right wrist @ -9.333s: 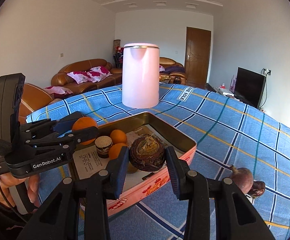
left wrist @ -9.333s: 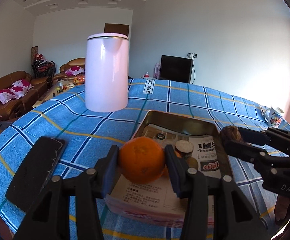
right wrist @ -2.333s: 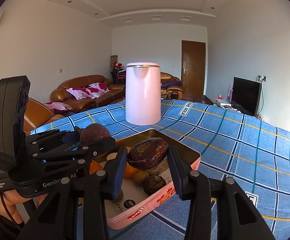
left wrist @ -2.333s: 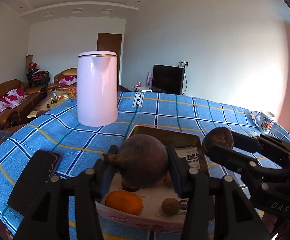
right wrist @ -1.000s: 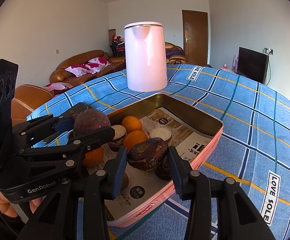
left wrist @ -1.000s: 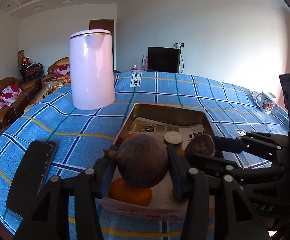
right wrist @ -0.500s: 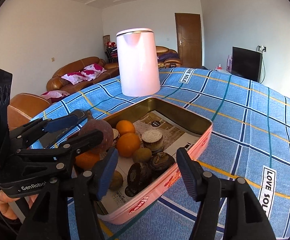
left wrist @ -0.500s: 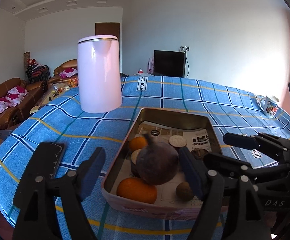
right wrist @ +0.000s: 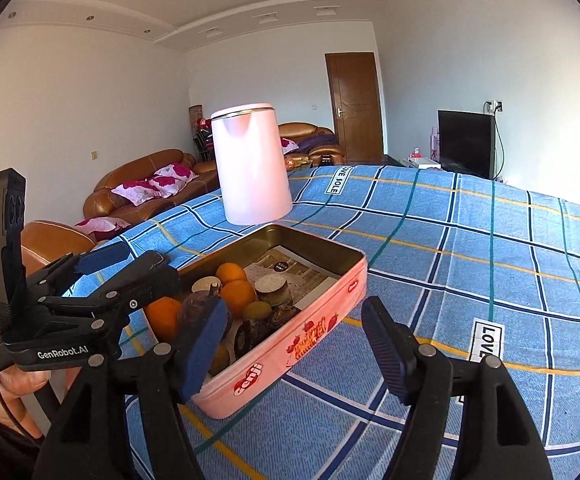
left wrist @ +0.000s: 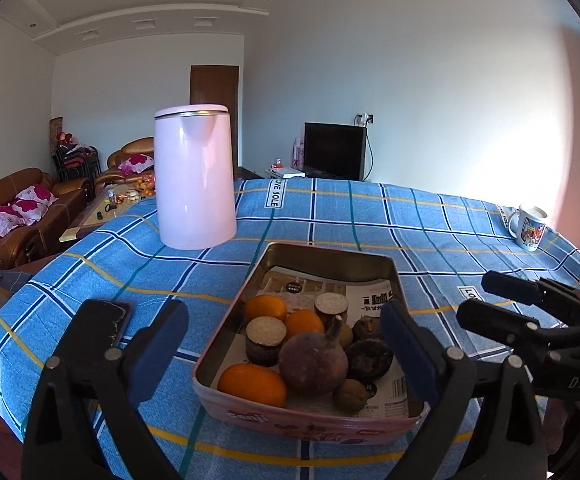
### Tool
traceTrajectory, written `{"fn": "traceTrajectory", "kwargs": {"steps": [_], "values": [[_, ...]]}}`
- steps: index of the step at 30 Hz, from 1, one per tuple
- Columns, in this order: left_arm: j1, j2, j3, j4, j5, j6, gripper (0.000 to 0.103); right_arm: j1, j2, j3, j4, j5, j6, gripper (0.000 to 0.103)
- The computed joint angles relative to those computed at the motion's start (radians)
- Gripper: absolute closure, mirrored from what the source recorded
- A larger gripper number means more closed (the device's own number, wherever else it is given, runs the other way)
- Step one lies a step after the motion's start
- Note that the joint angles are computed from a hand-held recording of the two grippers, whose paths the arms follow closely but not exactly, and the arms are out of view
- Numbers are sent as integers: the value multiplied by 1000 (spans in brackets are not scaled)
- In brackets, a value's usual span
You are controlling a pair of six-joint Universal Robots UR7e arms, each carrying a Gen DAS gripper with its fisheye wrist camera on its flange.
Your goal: Organize fruits
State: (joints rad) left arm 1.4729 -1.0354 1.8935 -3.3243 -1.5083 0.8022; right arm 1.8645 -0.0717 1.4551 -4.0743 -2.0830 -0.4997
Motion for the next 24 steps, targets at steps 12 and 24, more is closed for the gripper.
{"fn": "traceTrajectory", "kwargs": {"steps": [12, 24], "values": [[-13, -15, 31, -30, -6, 3, 2, 12, -8, 80, -166, 8, -17, 28], [-22, -26, 55, -54, -17, 13, 2, 24, 5, 93, -241, 7, -59, 27]]}}
